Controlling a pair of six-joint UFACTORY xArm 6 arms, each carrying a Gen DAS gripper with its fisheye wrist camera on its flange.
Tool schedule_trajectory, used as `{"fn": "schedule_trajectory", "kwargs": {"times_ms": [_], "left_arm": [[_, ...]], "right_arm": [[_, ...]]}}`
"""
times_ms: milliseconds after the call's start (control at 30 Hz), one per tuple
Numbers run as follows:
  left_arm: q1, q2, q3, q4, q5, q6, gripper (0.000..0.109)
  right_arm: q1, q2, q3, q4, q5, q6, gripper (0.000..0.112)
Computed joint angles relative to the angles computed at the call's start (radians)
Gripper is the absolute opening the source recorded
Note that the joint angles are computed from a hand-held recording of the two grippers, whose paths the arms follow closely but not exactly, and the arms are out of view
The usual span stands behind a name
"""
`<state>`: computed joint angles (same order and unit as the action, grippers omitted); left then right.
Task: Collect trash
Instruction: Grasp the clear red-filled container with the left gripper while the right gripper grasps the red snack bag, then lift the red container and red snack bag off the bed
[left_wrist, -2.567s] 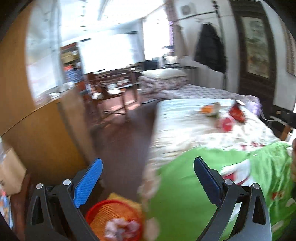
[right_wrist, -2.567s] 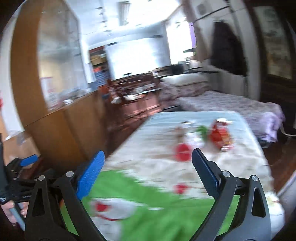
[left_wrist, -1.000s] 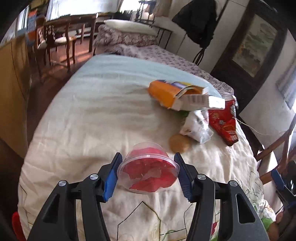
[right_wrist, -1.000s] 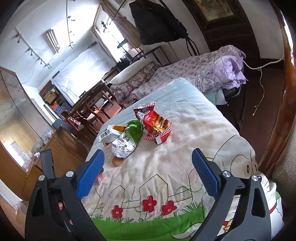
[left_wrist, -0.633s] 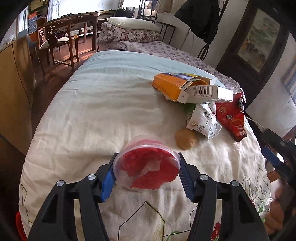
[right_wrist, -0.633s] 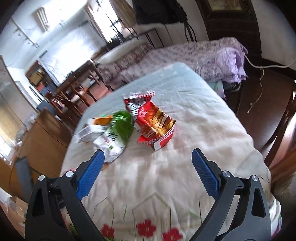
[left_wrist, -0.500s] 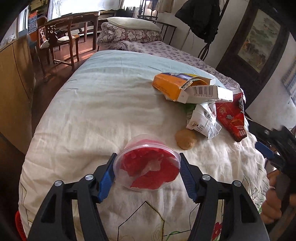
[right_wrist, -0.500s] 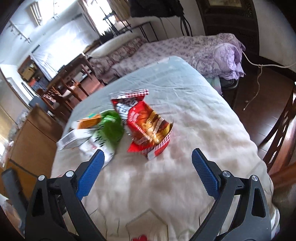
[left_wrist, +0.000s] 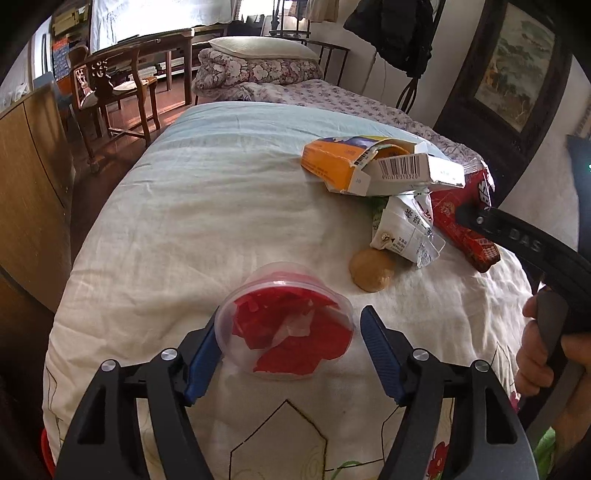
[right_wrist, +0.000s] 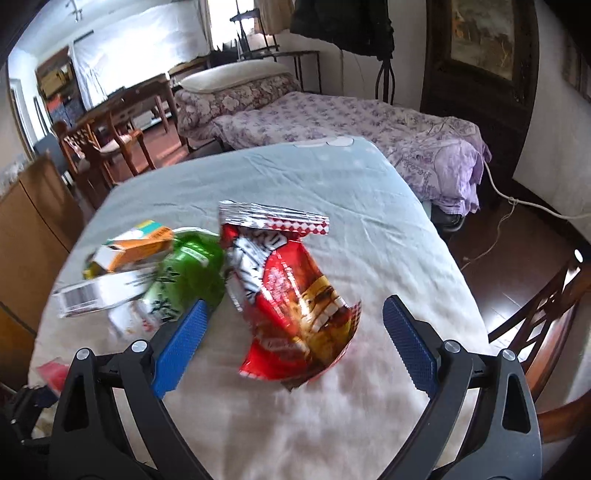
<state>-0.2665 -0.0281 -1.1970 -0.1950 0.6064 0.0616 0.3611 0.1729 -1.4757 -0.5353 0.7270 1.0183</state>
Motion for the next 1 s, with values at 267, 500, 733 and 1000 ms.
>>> {"fn": "schedule_trajectory", "kwargs": {"times_ms": [267,500,733,1000], "left_arm": [[0.0,-0.002,-0.001,-0.009,-0.002,0.003,0.071],[0.006,-0.012,0.009,-0.05,-0.019,0.024,0.07],[0.01,-0.015,0.011,-0.07,-0.015,0.048,0.059],[0.004,-0.009,0.006,-0.041,-0.015,0.026,0.06]], "right_arm": [[-0.01,-0.075,0.091,0.084,-0.105,-0.043,0.033],[0.029,-0.217,0.242,0.014,-0.205,0.058,0.034],[0.033,-0.314,0.381,0.123,-0.306,0.047,0.036],[0.057,-0.274,0.355,0.36,-0.219,-0.128,0.04]]}}
